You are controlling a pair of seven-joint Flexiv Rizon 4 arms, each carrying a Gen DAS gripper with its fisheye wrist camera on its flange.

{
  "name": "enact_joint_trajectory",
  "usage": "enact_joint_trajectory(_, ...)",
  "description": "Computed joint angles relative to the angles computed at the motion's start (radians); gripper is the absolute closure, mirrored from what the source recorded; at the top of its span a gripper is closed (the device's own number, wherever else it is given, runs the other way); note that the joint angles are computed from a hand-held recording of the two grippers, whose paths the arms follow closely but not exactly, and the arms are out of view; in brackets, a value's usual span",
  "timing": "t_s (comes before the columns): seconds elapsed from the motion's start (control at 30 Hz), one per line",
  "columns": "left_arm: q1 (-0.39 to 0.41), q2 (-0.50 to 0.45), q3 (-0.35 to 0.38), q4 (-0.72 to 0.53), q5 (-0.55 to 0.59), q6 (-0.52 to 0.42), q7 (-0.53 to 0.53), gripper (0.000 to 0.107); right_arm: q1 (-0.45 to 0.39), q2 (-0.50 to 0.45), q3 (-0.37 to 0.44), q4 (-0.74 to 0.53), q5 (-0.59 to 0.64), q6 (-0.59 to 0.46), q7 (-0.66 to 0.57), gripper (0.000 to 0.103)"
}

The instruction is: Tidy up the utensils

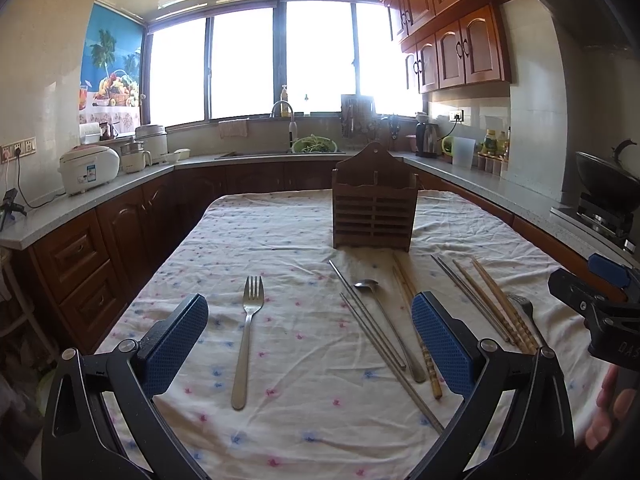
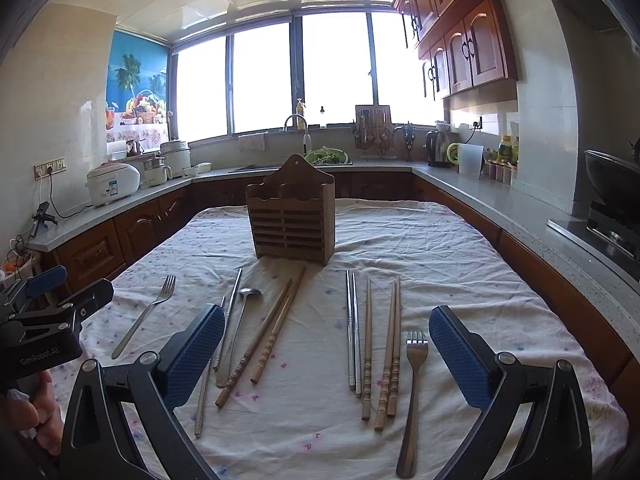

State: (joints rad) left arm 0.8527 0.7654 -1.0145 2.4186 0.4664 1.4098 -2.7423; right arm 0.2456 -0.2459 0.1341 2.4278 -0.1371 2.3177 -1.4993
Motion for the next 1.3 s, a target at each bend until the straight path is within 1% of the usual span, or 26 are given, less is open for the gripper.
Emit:
enact_joint_trajectory(0.23,0.001,-0.001,-0.002,-0.002,0.002,0.0,-0.003,0.004,0.006,0.004,0.002,0.001,0.007,-0.001,-0.005,0.0)
enact_joint_trajectory(0.53,0.009,0.0,-0.011,-0.01,0.001,-0.003,-0.006,0.004,-0.007,0.007,0.004,0.002,-0.015,0.001,0.01,0.0)
enact_joint_trajectory(0.57,0.003,0.001,-0.002,-0.004,0.002,0.0,-0.004,0.004,-0.008,0.007,0.004,0.003,-0.017,0.003,0.011,0.0)
enact_joint_trajectory(0.9,0.022,-0.003,-0.019,-0.009,-0.003,0.012,-0.006,0.004,-0.014,0.01,0.005,0.004,-0.033,0.002,0.019,0.0)
enact_joint_trajectory(0.93,0.01,-0.001,-0.005,0.0,-0.001,0.015,-0.002,0.004,-0.014,0.009,0.005,0.003,-0.033,0.003,0.018,0.0)
enact_joint_trajectory(1.03,0.013,-0.005,-0.008,-0.003,-0.003,0.013,-0.001,0.004,-0.014,0.007,0.005,0.002,-0.036,0.002,0.02,0.0)
enact_joint_trajectory(1.3,0.025,-0.021,-0.016,-0.003,-0.002,0.019,-0.005,0.004,-0.033,0.001,0.007,-0.002,-0.079,-0.009,0.053,0.0)
